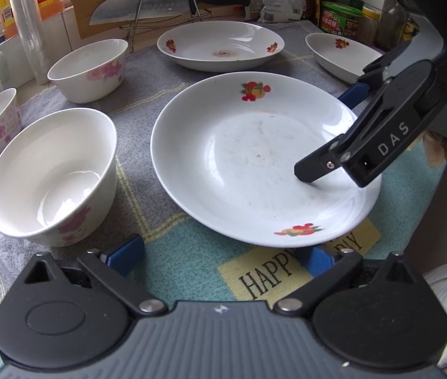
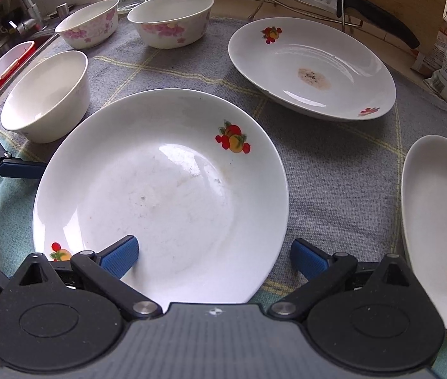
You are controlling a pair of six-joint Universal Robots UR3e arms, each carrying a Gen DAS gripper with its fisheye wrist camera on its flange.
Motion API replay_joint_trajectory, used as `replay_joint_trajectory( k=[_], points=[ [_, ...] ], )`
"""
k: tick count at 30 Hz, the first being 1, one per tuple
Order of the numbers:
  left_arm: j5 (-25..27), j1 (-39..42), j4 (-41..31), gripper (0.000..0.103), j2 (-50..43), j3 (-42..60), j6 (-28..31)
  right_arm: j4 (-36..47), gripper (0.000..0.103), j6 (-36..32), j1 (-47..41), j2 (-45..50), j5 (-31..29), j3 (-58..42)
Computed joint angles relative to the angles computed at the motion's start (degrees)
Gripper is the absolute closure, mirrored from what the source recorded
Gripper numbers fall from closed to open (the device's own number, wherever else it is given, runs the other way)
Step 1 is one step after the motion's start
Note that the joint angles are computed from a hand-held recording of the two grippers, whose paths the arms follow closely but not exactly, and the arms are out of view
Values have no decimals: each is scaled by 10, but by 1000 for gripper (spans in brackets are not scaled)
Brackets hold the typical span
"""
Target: Organize plates and bowls
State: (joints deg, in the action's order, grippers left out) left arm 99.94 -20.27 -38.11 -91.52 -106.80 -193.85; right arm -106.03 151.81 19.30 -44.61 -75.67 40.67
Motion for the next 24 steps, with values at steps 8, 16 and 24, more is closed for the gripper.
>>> replay_joint_trajectory(
  k=[8,16,24],
  points=[
    [2,0,-1,1,-3,3,-1,47,0,-11,4,31,-4,-67],
    [-6,5,-2,1,0,1,12,-60,0,-27,-10,-27,24,70],
    [-18,10,3,1,-3,2,34,-70,0,-44,-16,-32,37,84]
  ],
)
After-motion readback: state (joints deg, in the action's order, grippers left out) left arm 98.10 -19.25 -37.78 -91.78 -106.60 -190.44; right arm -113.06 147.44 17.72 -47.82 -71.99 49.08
